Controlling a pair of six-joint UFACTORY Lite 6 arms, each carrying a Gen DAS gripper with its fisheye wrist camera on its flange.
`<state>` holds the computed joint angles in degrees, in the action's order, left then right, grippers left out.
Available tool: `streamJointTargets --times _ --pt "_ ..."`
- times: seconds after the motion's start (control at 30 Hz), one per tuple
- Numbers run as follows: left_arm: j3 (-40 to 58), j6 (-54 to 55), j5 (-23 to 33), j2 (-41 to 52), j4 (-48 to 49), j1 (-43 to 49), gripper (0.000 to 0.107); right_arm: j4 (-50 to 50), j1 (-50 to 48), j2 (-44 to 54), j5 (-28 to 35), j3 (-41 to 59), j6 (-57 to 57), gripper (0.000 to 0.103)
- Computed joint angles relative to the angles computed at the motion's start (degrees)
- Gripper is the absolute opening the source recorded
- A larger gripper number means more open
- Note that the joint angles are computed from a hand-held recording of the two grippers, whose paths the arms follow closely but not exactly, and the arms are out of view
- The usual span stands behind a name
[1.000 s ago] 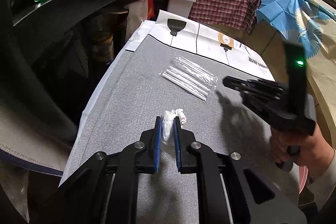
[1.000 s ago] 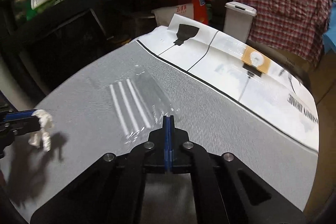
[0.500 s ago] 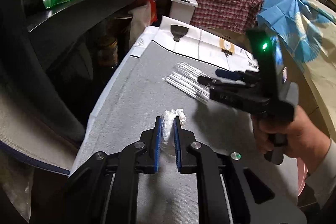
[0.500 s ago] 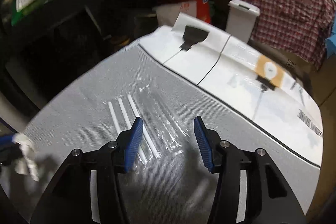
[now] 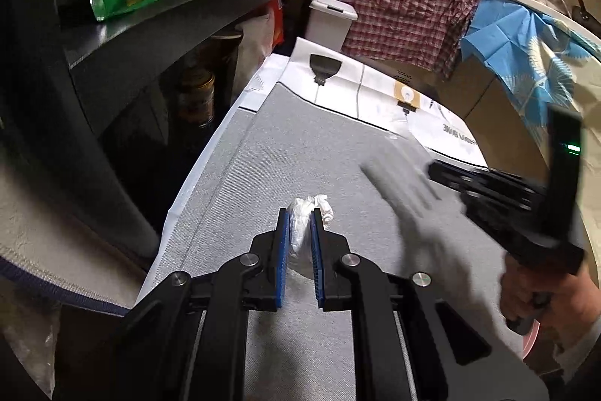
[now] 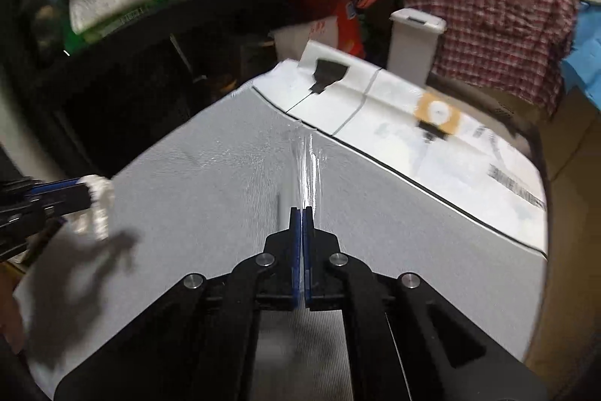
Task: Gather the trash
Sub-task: 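Carry the tissue in the left tool while the right tool carries the straws to the bin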
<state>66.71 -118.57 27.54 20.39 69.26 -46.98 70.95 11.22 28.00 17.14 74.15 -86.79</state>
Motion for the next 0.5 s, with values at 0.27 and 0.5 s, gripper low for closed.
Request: streamJointTargets --times 0.27,0.5 --pt "1.9 2.0 5.0 -0.6 -1.3 -5.0 0.011 7.5 -7.4 -26.8 3.7 -25.2 -7.5 0.001" --pt "3.4 3.2 11.5 -1.9 -1.7 -11.6 0.011 0.0 -19.2 -47.4 12.1 -40.0 -1.8 0.002"
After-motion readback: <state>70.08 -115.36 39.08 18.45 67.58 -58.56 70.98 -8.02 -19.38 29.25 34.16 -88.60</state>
